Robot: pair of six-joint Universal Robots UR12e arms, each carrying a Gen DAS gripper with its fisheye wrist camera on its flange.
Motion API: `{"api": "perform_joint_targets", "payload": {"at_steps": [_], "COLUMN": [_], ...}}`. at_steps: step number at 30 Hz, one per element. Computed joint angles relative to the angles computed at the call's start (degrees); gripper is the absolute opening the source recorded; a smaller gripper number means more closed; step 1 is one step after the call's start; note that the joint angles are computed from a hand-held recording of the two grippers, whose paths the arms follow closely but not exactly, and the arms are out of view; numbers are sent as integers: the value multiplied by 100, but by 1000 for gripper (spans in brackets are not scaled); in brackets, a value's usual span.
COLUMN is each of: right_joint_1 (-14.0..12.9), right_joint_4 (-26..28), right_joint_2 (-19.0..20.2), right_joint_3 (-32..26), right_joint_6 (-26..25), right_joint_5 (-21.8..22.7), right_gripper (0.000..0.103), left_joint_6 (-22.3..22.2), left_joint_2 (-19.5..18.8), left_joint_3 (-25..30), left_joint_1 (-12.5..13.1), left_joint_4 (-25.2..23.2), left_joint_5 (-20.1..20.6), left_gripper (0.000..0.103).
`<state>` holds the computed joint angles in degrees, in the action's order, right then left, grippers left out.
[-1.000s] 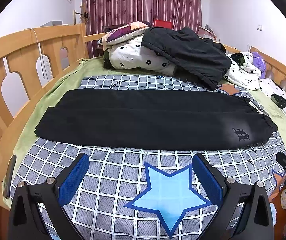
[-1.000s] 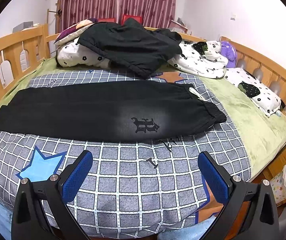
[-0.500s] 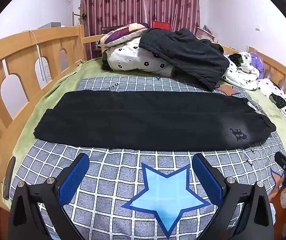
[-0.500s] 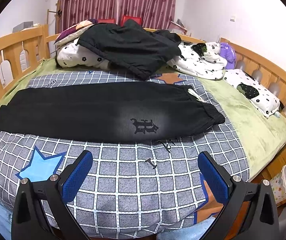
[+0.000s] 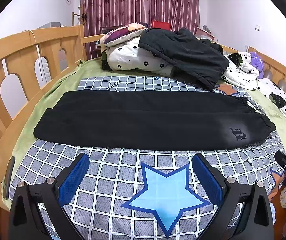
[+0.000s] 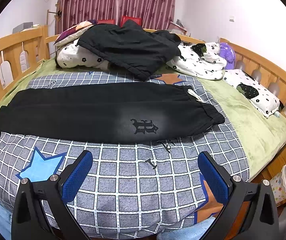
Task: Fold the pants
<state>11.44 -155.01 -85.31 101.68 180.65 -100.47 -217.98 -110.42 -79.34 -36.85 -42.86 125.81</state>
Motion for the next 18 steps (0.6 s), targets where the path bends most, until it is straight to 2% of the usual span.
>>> {"api": "perform_joint_targets", "payload": {"at_steps": [18], "right_joint_1": [58], "right_joint_4": [-81], "right_joint_2": [4], "right_joint_3": [20], "right_joint_6": [-48], "right_joint_5": [-88], "right_gripper": [103], "left_joint_6": [43], "left_joint_2": [7], "left_joint_3": [-60], "left_joint_1": [-17], "left_joint_4": [163], "left_joint_5": [-43], "left_gripper": [103]}}
